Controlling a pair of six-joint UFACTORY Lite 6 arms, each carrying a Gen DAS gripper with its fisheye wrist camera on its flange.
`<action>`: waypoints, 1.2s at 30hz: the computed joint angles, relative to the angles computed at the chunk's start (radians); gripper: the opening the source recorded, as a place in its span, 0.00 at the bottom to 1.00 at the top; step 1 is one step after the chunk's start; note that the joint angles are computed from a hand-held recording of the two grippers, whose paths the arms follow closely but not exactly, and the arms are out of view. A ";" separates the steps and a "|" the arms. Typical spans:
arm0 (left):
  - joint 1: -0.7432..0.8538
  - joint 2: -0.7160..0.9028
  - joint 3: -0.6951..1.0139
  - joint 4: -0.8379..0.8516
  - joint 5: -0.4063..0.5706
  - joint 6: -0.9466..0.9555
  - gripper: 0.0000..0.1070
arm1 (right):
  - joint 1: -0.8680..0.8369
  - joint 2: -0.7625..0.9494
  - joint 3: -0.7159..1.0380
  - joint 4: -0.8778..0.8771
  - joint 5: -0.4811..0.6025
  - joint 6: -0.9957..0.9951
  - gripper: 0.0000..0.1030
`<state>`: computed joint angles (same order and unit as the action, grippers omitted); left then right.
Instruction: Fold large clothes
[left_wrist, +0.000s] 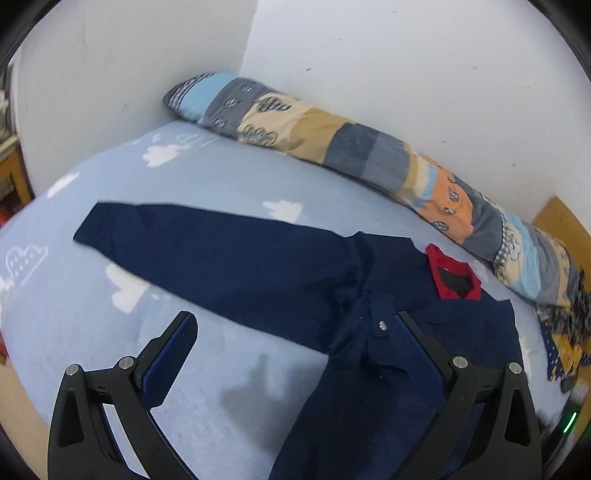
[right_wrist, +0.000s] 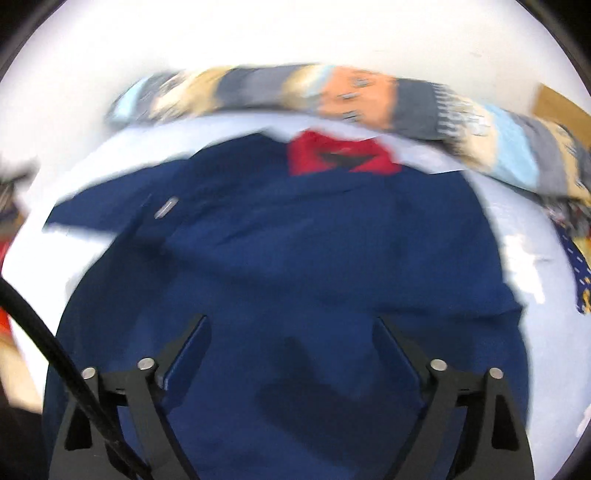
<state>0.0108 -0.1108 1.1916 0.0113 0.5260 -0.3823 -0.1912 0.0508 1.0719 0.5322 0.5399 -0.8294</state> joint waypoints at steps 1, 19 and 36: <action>0.017 0.000 -0.005 -0.043 0.001 0.043 0.96 | 0.058 -0.007 -0.062 -0.053 -0.038 0.034 0.91; 0.248 0.059 -0.009 -0.039 -0.050 0.068 0.96 | 0.277 -0.302 -0.166 0.249 -0.199 -0.278 0.85; 0.961 0.852 0.490 -1.311 0.450 1.097 0.71 | 0.247 -0.319 -0.211 0.325 -0.136 -0.272 0.85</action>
<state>0.9717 0.7413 1.6816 -1.2998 0.9762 0.7142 0.0557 -0.2682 0.8609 0.8571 0.4034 -1.1015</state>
